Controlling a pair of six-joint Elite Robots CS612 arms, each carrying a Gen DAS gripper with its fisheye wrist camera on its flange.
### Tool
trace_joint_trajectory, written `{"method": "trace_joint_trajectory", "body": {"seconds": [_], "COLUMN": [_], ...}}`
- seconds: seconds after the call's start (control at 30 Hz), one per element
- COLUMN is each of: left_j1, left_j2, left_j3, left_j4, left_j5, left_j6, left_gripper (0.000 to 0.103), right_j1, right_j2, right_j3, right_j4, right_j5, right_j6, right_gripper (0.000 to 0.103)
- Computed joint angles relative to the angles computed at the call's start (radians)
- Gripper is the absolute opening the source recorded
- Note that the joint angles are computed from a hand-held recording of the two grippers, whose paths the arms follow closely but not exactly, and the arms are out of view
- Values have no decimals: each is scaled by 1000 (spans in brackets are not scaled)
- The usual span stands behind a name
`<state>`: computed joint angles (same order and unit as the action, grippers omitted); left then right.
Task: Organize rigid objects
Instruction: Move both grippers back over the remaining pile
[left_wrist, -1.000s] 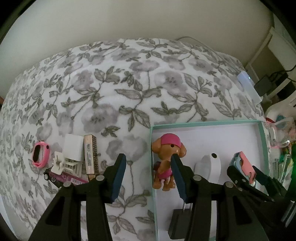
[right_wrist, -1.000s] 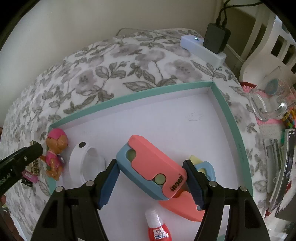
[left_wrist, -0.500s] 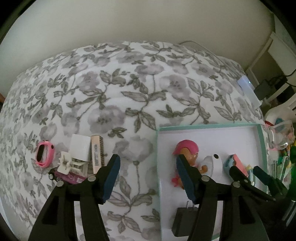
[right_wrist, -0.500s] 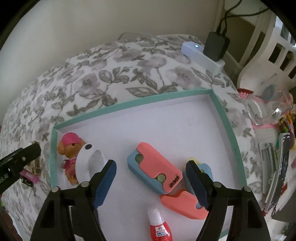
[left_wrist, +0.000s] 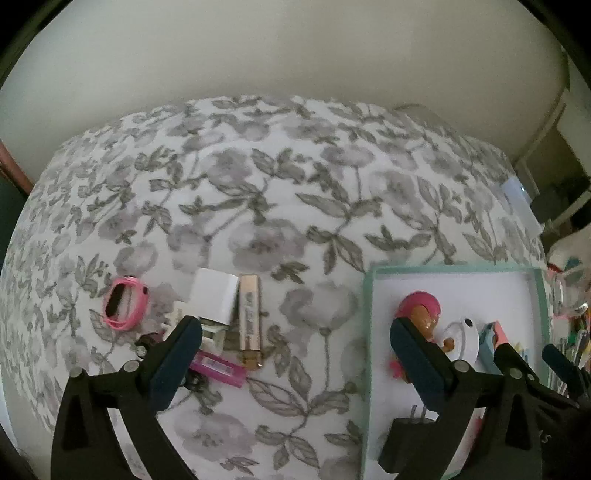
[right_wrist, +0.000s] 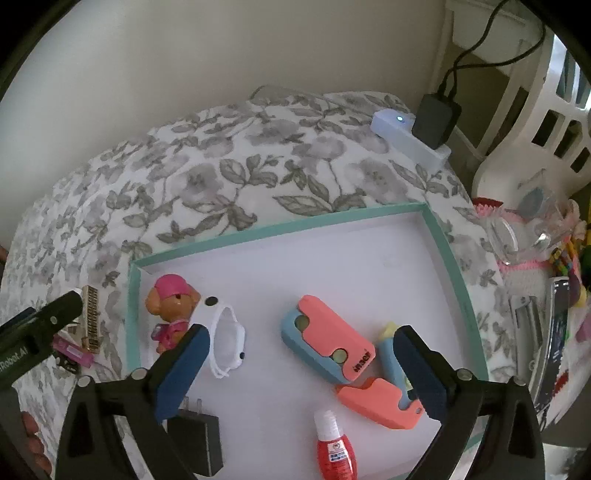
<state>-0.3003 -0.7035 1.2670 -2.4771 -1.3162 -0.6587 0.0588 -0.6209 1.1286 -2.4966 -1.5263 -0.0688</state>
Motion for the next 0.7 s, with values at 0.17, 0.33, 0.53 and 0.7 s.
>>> {"method": "trace_joint_trajectory", "body": {"seconds": [0.17, 0.33, 0.53, 0.7], "left_j1": [5, 17, 34, 56], "left_j2": [-23, -50, -93, -134], "left_j3": [41, 90, 155, 208], "left_j4": [-50, -94, -131, -121], "left_j5": [40, 67, 134, 152], "left_j6": [-14, -33, -53, -90], "left_gripper": [102, 103, 103, 103], "right_j1": [9, 24, 40, 56], "right_j2": [-7, -12, -18, -28], "right_j3": [8, 14, 19, 28], "right_j4": [-18, -34, -54, -83], "right_j5": [-6, -14, 26, 75], "right_j6": [-9, -31, -49, -67], "right_gripper": [103, 103, 103, 103]}}
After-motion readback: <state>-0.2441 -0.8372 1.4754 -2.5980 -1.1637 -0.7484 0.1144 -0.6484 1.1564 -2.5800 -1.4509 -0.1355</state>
